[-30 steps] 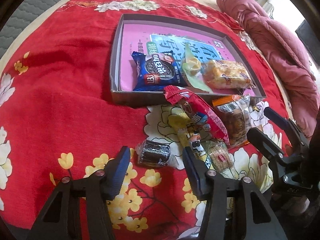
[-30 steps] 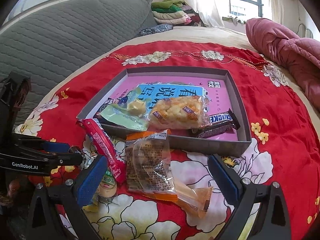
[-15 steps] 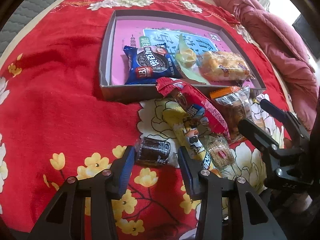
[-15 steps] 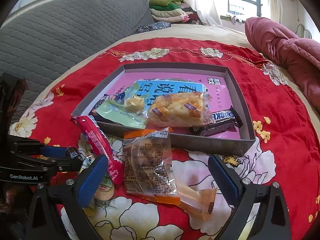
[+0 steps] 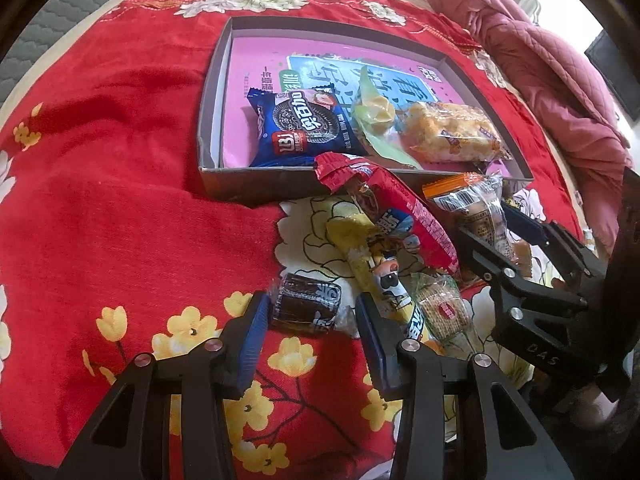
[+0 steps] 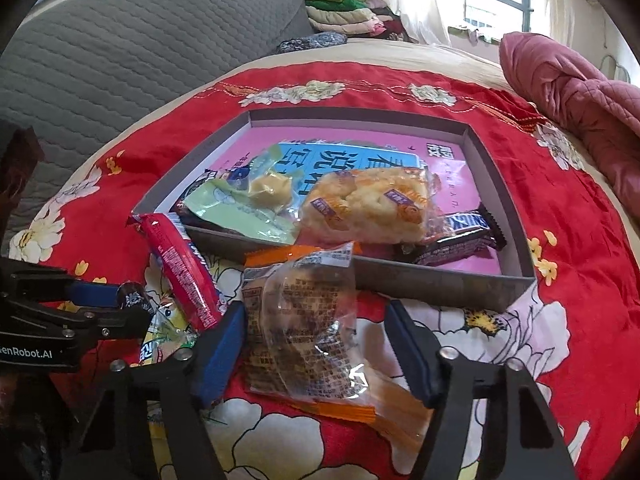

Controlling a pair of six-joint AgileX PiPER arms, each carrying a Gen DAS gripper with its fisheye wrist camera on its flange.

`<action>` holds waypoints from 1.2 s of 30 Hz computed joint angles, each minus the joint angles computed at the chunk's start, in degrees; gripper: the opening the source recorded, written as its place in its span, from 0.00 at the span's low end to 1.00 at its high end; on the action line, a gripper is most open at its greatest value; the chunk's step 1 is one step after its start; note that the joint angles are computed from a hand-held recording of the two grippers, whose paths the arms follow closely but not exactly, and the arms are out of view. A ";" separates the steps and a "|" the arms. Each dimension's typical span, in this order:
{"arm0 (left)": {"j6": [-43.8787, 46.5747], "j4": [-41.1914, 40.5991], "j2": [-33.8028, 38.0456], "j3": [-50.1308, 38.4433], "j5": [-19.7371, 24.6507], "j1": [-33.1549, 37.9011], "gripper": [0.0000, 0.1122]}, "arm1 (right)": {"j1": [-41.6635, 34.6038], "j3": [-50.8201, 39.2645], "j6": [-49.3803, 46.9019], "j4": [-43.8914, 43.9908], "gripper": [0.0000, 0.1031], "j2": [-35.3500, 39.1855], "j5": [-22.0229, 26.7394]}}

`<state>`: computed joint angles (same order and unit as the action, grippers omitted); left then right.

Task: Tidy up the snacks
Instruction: 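Grasp the clear cookie bag with the right tool while the left tool grasps the dark chocolate roll, then lift the cookie bag with the right tool while the left tool lifts the chocolate roll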

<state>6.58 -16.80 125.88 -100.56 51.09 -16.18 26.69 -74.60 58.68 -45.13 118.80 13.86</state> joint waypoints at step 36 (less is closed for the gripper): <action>-1.43 0.45 -2.20 1.83 -3.83 0.11 0.35 | -3.19 4.72 -0.82 0.94 0.50 -3.57 -9.31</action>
